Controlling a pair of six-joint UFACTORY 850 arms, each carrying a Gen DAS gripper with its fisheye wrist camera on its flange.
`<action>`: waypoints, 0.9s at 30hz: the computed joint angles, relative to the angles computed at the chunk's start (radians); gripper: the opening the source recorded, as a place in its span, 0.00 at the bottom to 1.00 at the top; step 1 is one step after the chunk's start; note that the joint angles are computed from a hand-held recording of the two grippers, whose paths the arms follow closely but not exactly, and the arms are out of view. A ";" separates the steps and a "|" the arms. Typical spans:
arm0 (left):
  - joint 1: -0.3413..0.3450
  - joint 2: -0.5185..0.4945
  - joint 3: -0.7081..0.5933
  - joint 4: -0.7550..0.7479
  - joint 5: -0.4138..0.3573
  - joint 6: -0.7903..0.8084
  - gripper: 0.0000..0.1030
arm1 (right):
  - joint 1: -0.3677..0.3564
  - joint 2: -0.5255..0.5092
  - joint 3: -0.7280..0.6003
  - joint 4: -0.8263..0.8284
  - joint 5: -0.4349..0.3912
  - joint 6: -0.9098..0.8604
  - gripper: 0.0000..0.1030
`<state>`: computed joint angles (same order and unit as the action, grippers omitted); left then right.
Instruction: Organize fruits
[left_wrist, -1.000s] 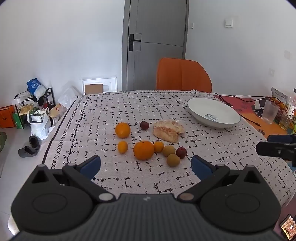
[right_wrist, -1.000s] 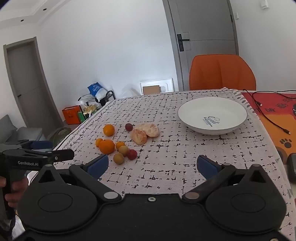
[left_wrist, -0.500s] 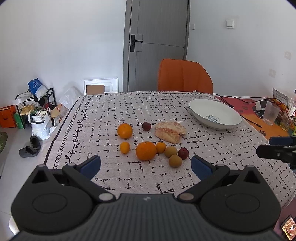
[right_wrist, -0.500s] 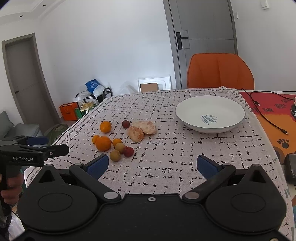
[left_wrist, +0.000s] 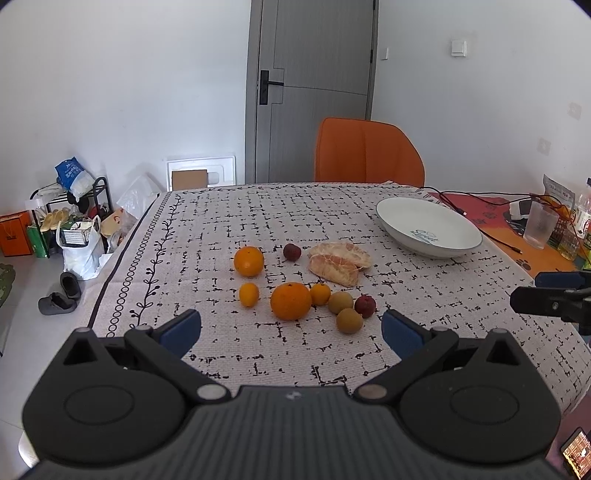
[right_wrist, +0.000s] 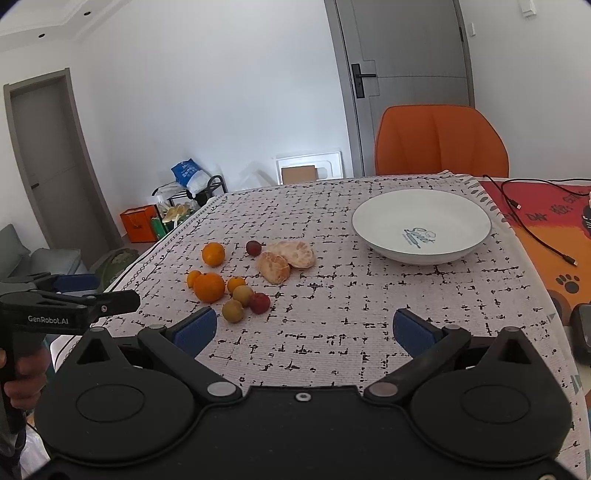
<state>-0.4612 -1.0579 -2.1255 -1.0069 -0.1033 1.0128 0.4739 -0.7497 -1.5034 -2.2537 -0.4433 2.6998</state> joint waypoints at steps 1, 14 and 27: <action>0.000 0.000 0.000 0.009 0.001 -0.009 1.00 | -0.001 0.004 0.006 -0.015 0.002 0.018 1.00; 0.001 0.007 0.012 -0.031 0.007 0.029 1.00 | -0.004 -0.004 -0.001 -0.014 0.010 0.027 1.00; 0.003 0.005 0.011 -0.103 0.000 0.098 1.00 | -0.003 -0.006 -0.001 -0.010 0.003 0.014 1.00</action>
<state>-0.4579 -1.0529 -2.1149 -1.1100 -0.1033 1.1108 0.4709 -0.7554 -1.5041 -2.2640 -0.4399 2.7142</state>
